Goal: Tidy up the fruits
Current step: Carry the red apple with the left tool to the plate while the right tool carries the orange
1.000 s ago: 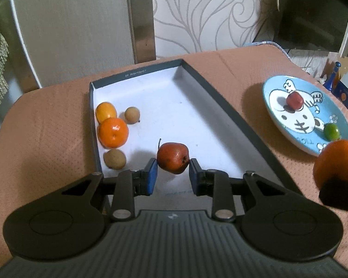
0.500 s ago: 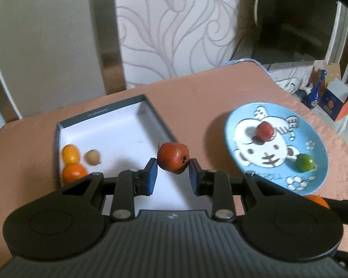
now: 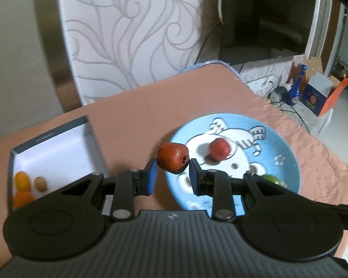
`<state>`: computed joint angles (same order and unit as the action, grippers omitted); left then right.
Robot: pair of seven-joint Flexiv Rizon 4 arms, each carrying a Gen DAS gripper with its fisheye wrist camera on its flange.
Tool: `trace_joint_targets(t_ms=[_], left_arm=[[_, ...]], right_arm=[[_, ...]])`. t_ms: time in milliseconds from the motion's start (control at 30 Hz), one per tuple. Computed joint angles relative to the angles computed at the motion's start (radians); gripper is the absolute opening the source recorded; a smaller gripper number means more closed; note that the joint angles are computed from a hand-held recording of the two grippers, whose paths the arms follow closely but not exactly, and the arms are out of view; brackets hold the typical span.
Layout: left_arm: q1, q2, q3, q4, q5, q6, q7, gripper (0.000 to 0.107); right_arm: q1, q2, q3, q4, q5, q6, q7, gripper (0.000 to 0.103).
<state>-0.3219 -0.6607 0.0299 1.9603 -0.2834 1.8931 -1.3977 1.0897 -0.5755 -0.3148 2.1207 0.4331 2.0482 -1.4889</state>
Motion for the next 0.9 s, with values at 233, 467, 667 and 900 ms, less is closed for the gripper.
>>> trace_joint_targets(t_ms=[233, 467, 667, 900], left_arm=[[-0.053, -0.068, 0.017, -0.114, -0.021, -0.049, 0.003, 0.034], [-0.109, -0.135, 0.057, -0.224, -0.038, -0.103, -0.020, 0.034], [-0.154, -0.192, 0.114, -0.319, -0.044, -0.164, -0.057, 0.034], [-0.165, -0.231, 0.140, -0.393, -0.002, -0.218, -0.107, 0.034]], right_arm=[[-0.069, -0.003, 0.018, 0.007, -0.023, 0.006, -0.008, 0.040], [-0.151, -0.004, 0.063, 0.011, -0.068, 0.015, -0.022, 0.040], [-0.213, -0.004, 0.103, 0.014, -0.103, 0.016, -0.029, 0.040], [-0.270, -0.010, 0.138, 0.011, -0.131, 0.023, -0.028, 0.040]])
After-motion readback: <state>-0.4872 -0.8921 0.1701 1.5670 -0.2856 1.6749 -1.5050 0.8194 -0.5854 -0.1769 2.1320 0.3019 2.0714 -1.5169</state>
